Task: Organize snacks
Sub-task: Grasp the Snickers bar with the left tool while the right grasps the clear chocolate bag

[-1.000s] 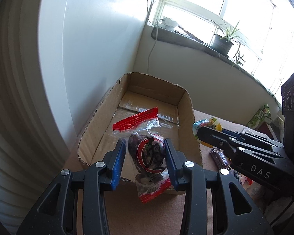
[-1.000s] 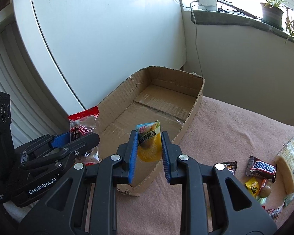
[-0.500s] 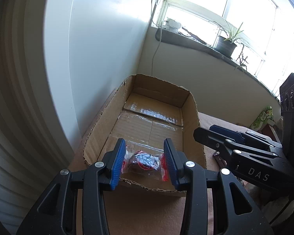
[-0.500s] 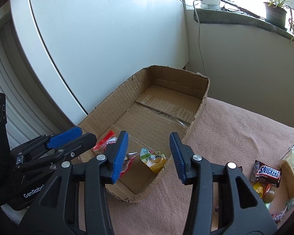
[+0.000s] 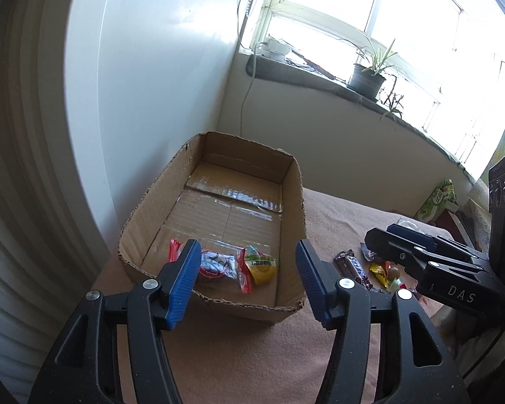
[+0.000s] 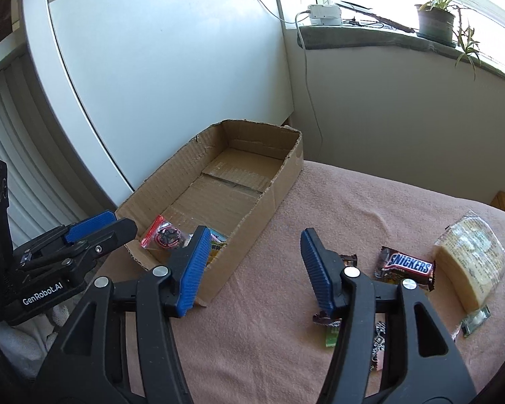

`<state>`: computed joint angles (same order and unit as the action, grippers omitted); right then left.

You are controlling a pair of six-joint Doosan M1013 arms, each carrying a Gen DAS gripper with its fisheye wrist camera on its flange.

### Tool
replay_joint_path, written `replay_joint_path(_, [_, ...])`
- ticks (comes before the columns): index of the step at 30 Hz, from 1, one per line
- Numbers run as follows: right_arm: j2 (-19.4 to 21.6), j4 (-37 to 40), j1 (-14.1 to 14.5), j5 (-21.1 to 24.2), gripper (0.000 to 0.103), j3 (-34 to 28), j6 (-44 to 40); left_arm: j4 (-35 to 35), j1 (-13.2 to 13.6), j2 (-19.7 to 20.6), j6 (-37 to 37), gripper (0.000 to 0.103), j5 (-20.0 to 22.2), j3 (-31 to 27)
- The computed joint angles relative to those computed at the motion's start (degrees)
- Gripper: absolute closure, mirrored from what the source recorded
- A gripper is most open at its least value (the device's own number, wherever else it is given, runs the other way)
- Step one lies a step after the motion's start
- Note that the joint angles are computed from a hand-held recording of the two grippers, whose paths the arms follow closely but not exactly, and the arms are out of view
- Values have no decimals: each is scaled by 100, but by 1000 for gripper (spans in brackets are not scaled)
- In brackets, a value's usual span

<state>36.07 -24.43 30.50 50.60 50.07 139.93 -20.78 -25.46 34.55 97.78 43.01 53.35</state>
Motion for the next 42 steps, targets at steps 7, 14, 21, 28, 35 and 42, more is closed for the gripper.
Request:
replay_joint_path(7, [-742,-870,15,10,26,1146,1096,-370,-124,-65,362,44,62,124])
replay_joint_path(14, [-1369,-1278,-55,257,20,2165,1951,-515,-345,60,580,44,395,13])
replay_joint_path(21, [-1592,-1173,-180,257,20,2676,2150,-395,-549,313,513,44,770,-343])
replay_joint_path(28, [-1539,-836,-229,34,20,2796,1938,-163,-684,629,221,44,1106,-777])
replay_joint_path(35, [-1331,-541,-273,59,20,2625,1498,198,-777,974,-2,44,1484,-1281])
replay_joint_path(42, [-1219,-415,-301,159,20,2529,1296,393,-804,1264,-241,44,1825,-1753])
